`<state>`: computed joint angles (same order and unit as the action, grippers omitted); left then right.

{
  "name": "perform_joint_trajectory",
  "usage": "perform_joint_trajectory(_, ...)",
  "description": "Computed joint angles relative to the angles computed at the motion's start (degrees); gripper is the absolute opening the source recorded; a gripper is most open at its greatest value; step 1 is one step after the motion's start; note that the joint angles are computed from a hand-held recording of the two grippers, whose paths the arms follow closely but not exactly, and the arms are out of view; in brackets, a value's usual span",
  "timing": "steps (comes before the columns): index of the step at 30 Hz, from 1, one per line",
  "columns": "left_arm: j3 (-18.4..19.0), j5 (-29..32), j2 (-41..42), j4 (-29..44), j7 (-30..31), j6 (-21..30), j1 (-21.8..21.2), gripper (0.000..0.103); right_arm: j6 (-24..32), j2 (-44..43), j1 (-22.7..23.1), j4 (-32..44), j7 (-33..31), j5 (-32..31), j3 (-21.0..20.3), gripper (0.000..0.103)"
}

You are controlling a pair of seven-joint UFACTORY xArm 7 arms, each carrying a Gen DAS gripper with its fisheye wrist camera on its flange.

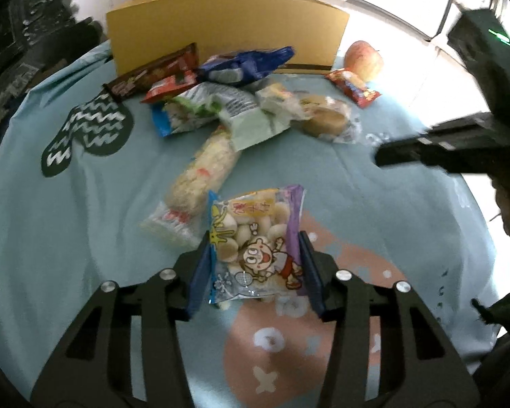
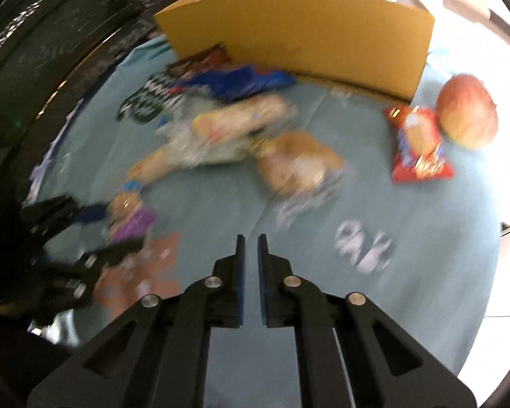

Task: Organize snacks
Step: 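Grasp a purple-edged cartoon snack bag with the left gripper, then lift the cartoon bag toward the box with the left gripper while the right grasps a clear bread bag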

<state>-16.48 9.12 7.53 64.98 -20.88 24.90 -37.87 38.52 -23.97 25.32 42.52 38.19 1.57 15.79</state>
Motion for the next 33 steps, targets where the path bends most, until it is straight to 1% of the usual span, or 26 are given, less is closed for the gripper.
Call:
perform_joint_trajectory(1,0.0,-0.4,0.0,-0.1,0.3,0.2,0.1,0.049,0.9,-0.1,-1.2,0.8,1.0,-3.3,1.7,0.007)
perform_joint_trajectory(2,0.0,-0.1,0.0,-0.2,0.2,0.2,0.1,0.049,1.1,0.5,-2.1,1.7,1.8,-6.0,2.8,0.018)
perform_joint_trajectory(3,0.1,0.2,0.1,-0.1,0.4,0.2,0.1,0.049,2.0,1.5,-3.3,3.1,2.8,-8.9,3.8,0.039)
perform_joint_trajectory(4,0.1,0.5,0.6,0.4,0.4,0.7,0.0,0.049,3.5,2.8,-4.9,5.0,4.0,-13.2,5.1,0.054)
perform_joint_trajectory(5,0.2,0.9,0.8,0.7,0.2,1.0,-0.2,0.049,4.4,4.2,-5.9,6.6,4.3,-16.6,5.6,0.075)
perform_joint_trajectory(6,0.5,1.8,1.2,1.1,-0.6,1.4,-0.4,0.049,4.8,5.9,-6.1,8.0,3.9,-18.7,5.4,0.086)
perform_joint_trajectory(7,0.6,2.1,1.5,1.3,-1.0,1.6,-0.5,0.05,5.0,8.2,-5.9,9.6,2.2,-19.4,4.4,0.089)
perform_joint_trajectory(8,0.7,2.5,1.9,1.9,-1.5,2.1,-0.7,0.05,5.5,10.4,-5.4,11.0,-0.1,-18.6,3.0,0.091)
perform_joint_trajectory(9,0.8,2.9,2.0,2.0,-1.8,2.3,-0.8,0.05,5.9,10.4,-4.9,10.5,-2.1,-17.8,1.6,0.091)
perform_joint_trajectory(11,1.0,4.3,2.7,3.0,-2.2,3.2,-1.2,0.05,8.2,14.5,-4.5,13.1,-3.9,-19.2,1.1,0.091)
perform_joint_trajectory(12,1.1,4.5,2.8,3.4,-2.1,3.6,-1.3,0.051,10.2,16.8,-4.0,14.6,-5.1,-18.1,0.5,0.081)
perform_joint_trajectory(13,1.1,4.5,2.9,3.5,-2.0,3.9,-1.3,0.051,10.5,17.2,-4.2,14.6,-5.9,-16.2,0.4,0.071)
perform_joint_trajectory(14,1.0,4.3,3.0,3.7,-1.9,4.2,-1.3,0.051,8.4,16.0,-2.5,13.2,-6.9,-11.9,-2.0,0.056)
perform_joint_trajectory(16,1.1,3.9,2.7,3.5,-2.1,4.1,-1.2,0.052,7.3,14.4,-2.3,12.1,-9.0,-8.4,-2.4,0.05)
perform_joint_trajectory(17,1.0,3.4,2.6,3.3,-2.2,3.9,-1.0,0.052,6.5,13.4,-1.8,11.2,-10.8,-6.0,-2.8,0.043)
perform_joint_trajectory(18,1.0,3.3,2.5,3.2,-2.4,3.8,-1.0,0.052,5.4,12.0,-1.4,10.0,-11.9,-4.1,-3.0,0.042)
perform_joint_trajectory(19,1.0,3.0,2.4,3.2,-2.5,3.7,-0.9,0.052,5.0,10.6,-1.2,9.0,-11.6,-3.3,-2.7,0.042)
perform_joint_trajectory(22,1.0,2.6,2.1,3.2,-3.4,3.5,-0.9,0.052,3.0,5.9,-0.9,5.6,-8.7,-0.4,-2.2,0.042)
perform_joint_trajectory(24,0.8,2.2,1.7,3.4,-3.1,3.1,-0.7,0.052,2.5,2.4,-0.7,3.6,-5.8,0.2,-1.0,0.042)
perform_joint_trajectory(26,0.5,1.6,1.1,3.8,-2.4,2.9,-0.6,0.052,2.7,-0.1,-0.8,2.9,-3.5,-0.4,0.0,0.042)
perform_joint_trajectory(29,0.4,1.7,0.6,4.9,-2.0,2.9,-0.6,0.052,3.4,-1.5,-1.6,4.1,-0.2,-2.0,1.5,0.042)
perform_joint_trajectory(33,1.0,4.3,1.2,8.8,-3.5,3.9,-1.1,0.052,5.1,-4.7,-3.1,5.2,3.6,-4.0,2.0,0.042)
